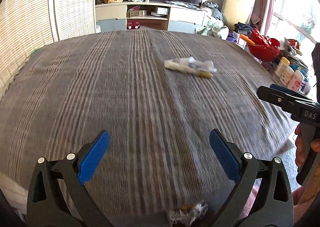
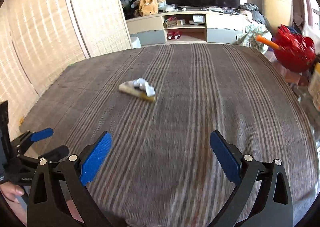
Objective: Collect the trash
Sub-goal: 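Grasp the white paper wrapper with the right gripper while the left grasps the white-yellow tube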
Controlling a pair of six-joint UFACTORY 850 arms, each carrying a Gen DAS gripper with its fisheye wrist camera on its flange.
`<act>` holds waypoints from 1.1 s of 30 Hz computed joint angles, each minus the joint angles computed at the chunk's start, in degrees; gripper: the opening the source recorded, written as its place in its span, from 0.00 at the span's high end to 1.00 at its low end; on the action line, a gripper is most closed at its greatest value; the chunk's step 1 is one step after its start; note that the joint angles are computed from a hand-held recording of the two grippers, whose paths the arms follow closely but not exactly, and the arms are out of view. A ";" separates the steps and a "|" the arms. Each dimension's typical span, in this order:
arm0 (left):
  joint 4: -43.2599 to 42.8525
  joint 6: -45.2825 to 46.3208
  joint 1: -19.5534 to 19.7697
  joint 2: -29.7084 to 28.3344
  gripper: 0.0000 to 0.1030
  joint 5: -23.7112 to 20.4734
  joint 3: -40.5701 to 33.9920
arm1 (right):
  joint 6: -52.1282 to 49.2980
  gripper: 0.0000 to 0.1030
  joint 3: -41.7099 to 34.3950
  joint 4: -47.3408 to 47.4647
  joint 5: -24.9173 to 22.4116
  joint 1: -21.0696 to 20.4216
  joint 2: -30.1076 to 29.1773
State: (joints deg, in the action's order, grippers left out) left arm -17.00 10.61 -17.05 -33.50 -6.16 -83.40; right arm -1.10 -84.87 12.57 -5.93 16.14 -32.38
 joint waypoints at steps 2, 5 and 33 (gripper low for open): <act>8.57 -8.06 0.07 -2.10 0.08 -1.74 -3.51 | -6.53 0.16 -3.05 6.55 -1.98 -0.13 -2.11; 17.73 -16.20 -0.16 -4.25 0.08 -3.62 -7.15 | -11.88 0.28 -8.54 11.81 -5.16 -0.37 -6.04; 13.45 -9.95 -1.66 -23.23 0.08 -17.76 -37.61 | -3.77 0.85 -24.18 0.66 -9.77 -2.85 -16.97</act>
